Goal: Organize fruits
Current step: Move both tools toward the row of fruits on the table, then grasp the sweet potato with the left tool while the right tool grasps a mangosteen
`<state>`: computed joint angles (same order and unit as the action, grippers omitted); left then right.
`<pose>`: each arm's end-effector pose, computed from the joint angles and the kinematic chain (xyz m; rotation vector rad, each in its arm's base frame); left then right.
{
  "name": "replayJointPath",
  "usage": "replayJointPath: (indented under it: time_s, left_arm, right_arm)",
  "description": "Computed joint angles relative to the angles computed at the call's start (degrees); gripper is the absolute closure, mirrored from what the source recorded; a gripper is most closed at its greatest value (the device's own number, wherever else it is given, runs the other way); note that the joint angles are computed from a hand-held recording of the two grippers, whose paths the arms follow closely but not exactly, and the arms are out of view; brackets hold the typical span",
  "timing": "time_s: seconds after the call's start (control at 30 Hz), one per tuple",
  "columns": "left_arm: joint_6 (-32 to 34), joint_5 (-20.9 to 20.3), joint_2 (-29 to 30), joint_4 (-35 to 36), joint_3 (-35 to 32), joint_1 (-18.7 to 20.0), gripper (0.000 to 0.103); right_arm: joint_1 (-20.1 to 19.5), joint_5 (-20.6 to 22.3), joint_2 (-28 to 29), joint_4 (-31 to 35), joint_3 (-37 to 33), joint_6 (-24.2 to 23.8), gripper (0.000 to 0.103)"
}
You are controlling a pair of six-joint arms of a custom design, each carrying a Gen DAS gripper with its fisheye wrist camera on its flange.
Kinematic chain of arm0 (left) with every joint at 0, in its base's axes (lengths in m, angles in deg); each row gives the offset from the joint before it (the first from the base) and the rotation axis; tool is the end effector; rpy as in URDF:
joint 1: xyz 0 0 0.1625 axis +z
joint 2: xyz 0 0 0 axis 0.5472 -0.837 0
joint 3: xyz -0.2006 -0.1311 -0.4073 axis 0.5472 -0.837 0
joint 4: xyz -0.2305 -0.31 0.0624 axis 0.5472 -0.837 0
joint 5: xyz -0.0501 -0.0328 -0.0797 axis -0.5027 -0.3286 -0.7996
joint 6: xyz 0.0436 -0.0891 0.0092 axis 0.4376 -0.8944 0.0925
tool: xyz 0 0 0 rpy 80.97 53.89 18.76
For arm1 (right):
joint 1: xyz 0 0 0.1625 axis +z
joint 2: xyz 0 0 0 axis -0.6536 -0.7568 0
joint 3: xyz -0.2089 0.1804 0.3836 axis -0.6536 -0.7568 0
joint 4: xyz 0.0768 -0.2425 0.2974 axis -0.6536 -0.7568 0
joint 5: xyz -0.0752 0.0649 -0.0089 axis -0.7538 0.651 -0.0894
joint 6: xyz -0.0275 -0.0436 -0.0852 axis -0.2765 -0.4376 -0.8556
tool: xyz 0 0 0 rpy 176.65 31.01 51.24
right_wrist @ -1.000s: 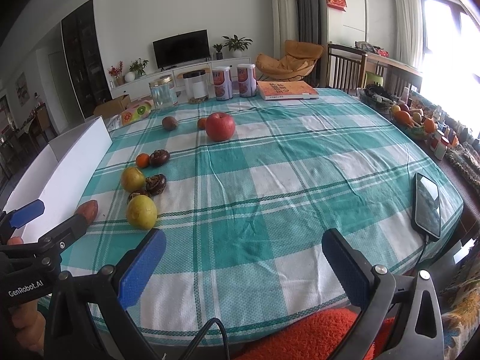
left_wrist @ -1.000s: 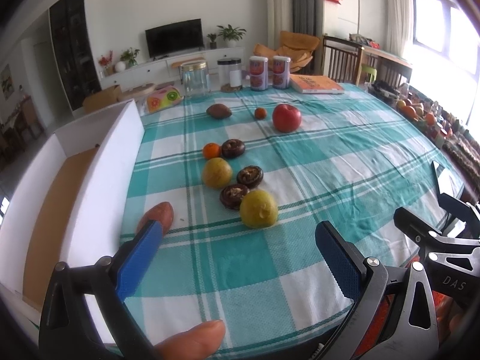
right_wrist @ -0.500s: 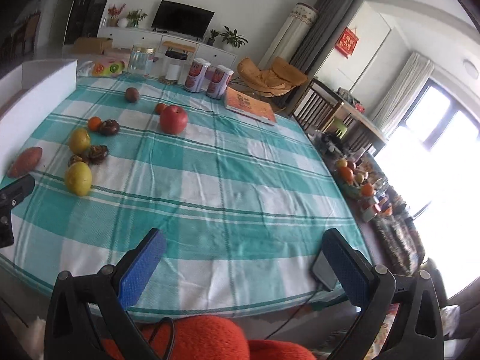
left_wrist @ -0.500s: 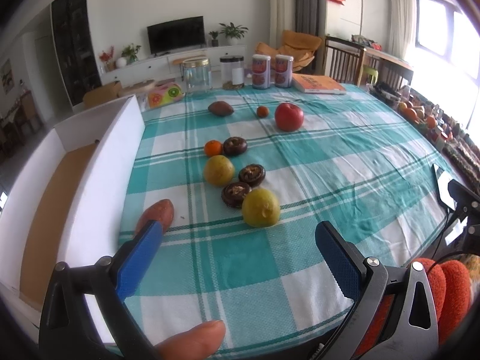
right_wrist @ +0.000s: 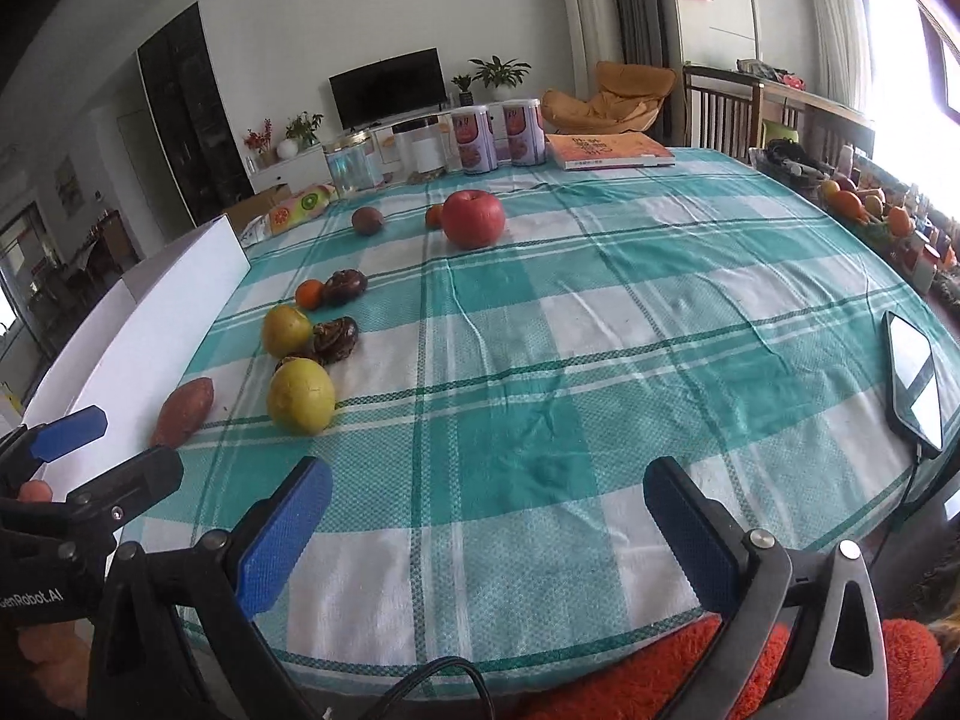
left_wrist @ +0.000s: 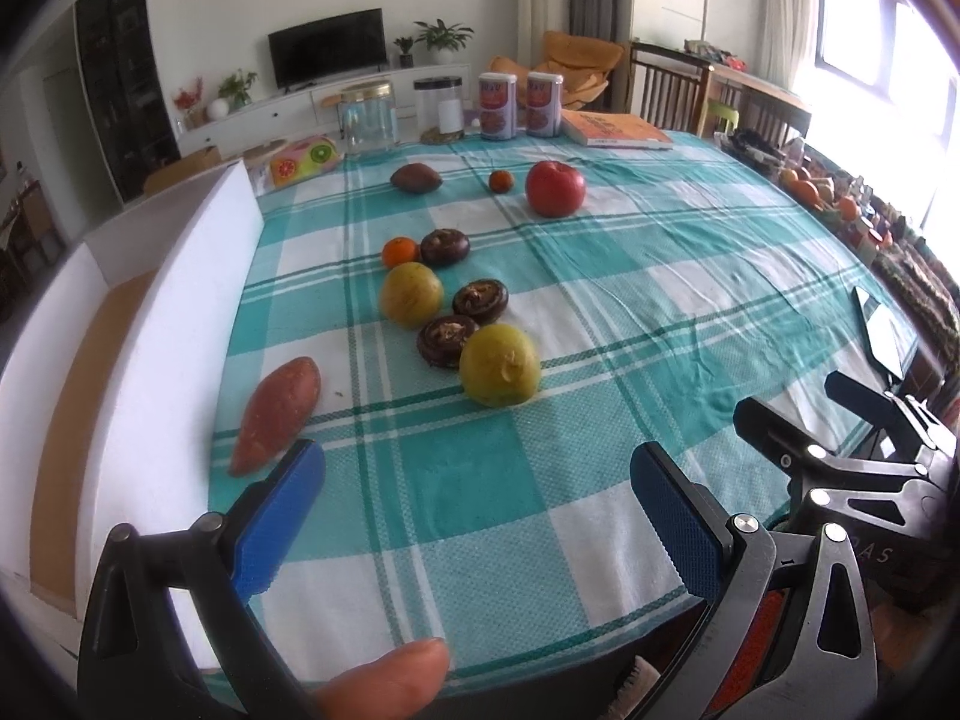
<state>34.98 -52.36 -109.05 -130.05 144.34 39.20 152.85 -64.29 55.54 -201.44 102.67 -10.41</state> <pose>-0.0338 -0.7855 0.3785 0.3184 2.2117 -0.8415 0.4155 -0.8175 -0.0476 0.5351 -2.4163 0.8950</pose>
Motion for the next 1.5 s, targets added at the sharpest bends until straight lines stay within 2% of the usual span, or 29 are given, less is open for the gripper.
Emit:
replayJointPath:
  time_s: [0.1, 0.3, 0.8, 1.17, 1.37, 1.47, 1.5]
  left_arm:
    - [-1.6, 0.0, 0.6, 2.8, -0.2, 0.6, 0.001]
    - [-2.5, 0.8, 1.9, 6.2, -0.6, 1.5, 0.001]
    - [-11.4, -0.4, 3.1, 18.9, -4.3, 3.9, 0.001]
    - [-12.8, 1.6, 3.0, 17.9, -3.4, 3.8, 0.0]
    - [-9.7, 0.5, 2.5, 14.1, -1.9, 4.1, 0.0]
    - [-10.4, 0.6, 2.7, 19.4, -4.3, 4.1, 0.001]
    - [-9.9, 1.6, 2.7, 19.1, -4.7, 4.0, 0.002]
  right_arm:
    - [0.0, -0.2, -0.3, -3.3, 1.0, 0.3, 0.0]
    - [-0.5, -0.7, -0.6, -2.5, 1.1, 2.7, 0.0]
    - [-0.6, -0.9, -0.3, -1.8, 0.7, 3.1, 0.0]
    - [-0.8, -0.1, -1.0, -3.5, 2.3, 3.4, 0.0]
    - [-0.8, -0.6, -0.4, -1.7, 0.8, 3.8, 0.0]
    - [-0.7, -0.9, -0.3, -1.7, 0.6, 3.6, 0.0]
    - [-0.7, -0.8, -0.3, -1.6, 0.6, 3.7, 0.0]
